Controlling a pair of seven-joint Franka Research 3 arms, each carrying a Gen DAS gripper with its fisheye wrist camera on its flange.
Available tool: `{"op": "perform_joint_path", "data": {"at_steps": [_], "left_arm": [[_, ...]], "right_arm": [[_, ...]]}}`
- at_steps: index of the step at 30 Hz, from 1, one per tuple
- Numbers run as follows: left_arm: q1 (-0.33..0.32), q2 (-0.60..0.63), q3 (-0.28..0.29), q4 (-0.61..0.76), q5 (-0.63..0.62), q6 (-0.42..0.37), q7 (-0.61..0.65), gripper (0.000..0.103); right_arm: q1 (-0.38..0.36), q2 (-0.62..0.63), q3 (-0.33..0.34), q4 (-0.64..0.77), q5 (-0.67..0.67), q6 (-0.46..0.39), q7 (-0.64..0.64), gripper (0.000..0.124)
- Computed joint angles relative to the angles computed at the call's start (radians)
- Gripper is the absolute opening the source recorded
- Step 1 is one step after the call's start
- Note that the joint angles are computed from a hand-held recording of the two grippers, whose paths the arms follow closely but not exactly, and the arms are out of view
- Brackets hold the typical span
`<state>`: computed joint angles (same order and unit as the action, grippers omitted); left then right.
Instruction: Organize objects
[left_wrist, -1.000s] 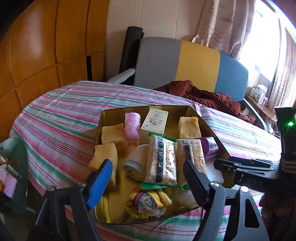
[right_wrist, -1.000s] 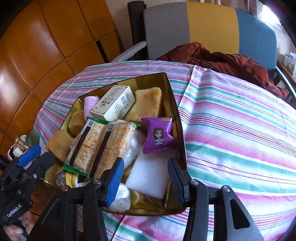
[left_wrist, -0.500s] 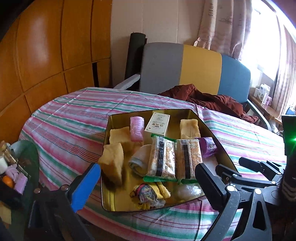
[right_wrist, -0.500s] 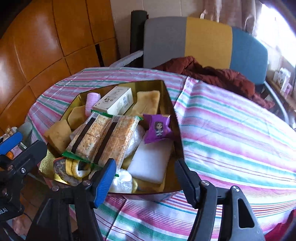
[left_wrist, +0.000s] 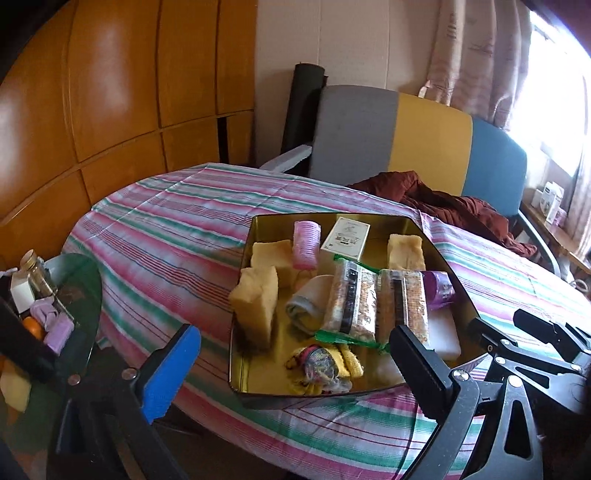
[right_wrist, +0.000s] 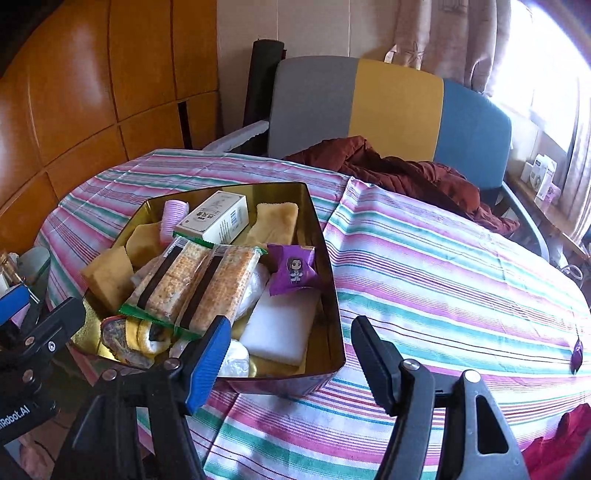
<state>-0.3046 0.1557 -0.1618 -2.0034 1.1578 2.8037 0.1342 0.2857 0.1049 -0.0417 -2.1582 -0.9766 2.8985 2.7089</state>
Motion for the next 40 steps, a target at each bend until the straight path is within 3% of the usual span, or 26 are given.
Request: {"op": "perform_joint_path", "data": {"at_steps": [5,29,40], "left_arm": [[-0.002,-0.009,0.001,-0.006,0.044,-0.007,-0.034,0.103],[0.005,0.004,0.000,-0.009,-0.030,0.001,0.028,0.103],[0.001,0.002,0.002,-0.012,-0.007,0.004,0.012,0.103]], "right_arm": [[0.003,-0.004,0.002,0.001,-0.035,-0.009,0.033,0.068],[0.011,0.012,-0.001,0.005,0.006,-0.010,-0.004,0.068],[0.019,0.016,-0.008,0.009,0.002,-0.003,0.005,0.068]]}}
